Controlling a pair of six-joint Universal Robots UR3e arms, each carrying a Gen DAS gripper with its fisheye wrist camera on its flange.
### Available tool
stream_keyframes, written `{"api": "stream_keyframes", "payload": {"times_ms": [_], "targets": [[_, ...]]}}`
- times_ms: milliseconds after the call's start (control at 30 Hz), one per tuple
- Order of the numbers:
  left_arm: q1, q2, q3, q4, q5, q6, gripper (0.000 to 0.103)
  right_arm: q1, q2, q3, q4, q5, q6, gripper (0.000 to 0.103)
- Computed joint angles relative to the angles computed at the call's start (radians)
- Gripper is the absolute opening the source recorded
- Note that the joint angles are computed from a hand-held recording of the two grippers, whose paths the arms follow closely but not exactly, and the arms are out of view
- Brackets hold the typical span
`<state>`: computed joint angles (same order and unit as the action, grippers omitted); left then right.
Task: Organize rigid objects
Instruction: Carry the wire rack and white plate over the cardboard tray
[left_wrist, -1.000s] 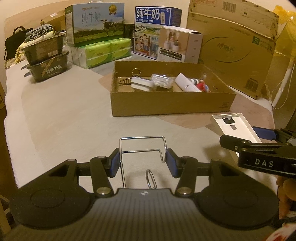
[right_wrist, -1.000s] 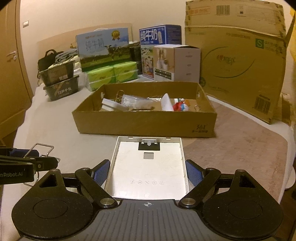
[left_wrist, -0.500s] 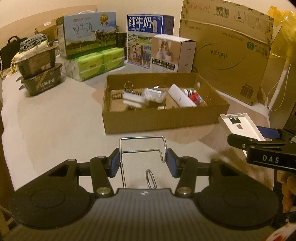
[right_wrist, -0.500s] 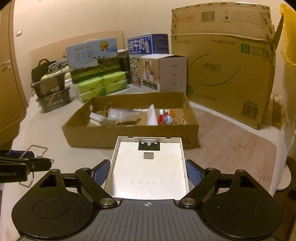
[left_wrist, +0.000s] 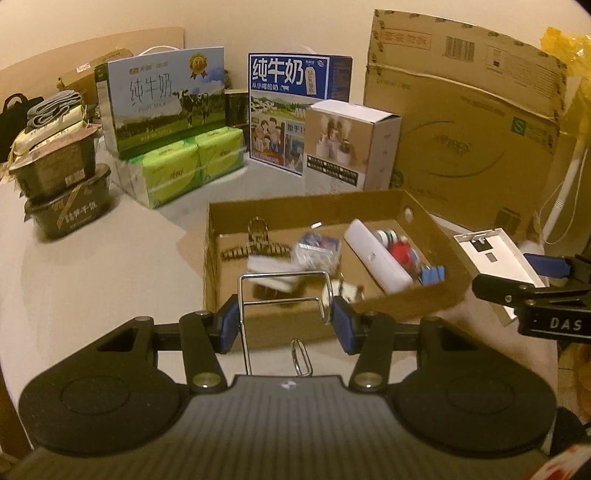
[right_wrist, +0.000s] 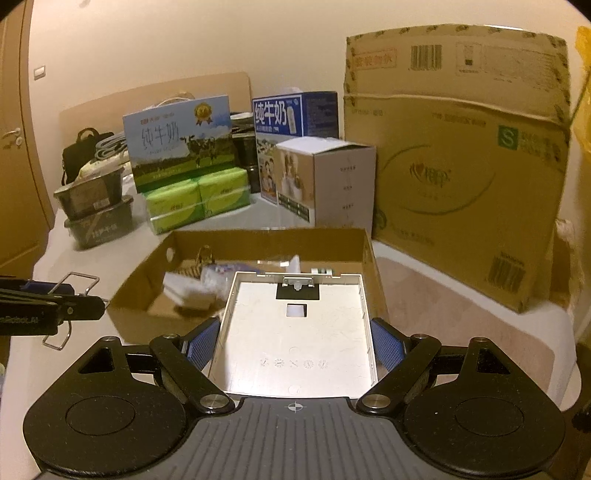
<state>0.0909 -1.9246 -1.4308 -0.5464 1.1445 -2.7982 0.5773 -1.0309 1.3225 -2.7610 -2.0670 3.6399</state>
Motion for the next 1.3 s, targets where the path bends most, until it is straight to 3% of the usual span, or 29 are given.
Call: {"api": "stream_keyframes", "payload": {"times_ms": [533,900,1033,1067,1100,1133,1300], "targets": [[-0.071,-0.431,0.614,-0.199,0.043,-0.034,0.048,-0.152,0.196,-0.321,0.115,0.152,-0.096,0.086],[-0.13,-0.644,0.941,-0.303,0.053,-0.036,0.048,-0.206,0.281,-0.425,0.145,0.176,-0.109,0.086],[-0.143,-0.671,0.969,-0.313,0.053,-0.03,0.048,-0.219,0.279,-0.405,0.136,0.181,-0.107,0.086],[-0.144,-0.67,0.962,-0.306,0.053,-0.031,0.053,-0.222,0.278,-0.4,0.135,0.184,-0.106,0.086],[-0.145,-0.665,0.949,-0.299,0.056,-0.029,0.066,-0.224,0.277,-0.395,0.133,0.184,-0.103,0.086],[-0.146,-0.652,0.918,-0.273,0.061,-0.029,0.069,-0.225,0.277,-0.392,0.132,0.184,-0.1,0.086],[-0.128,-0.601,0.826,-0.216,0.07,-0.046,0.07,-0.227,0.275,-0.384,0.129,0.189,-0.093,0.086]]}}
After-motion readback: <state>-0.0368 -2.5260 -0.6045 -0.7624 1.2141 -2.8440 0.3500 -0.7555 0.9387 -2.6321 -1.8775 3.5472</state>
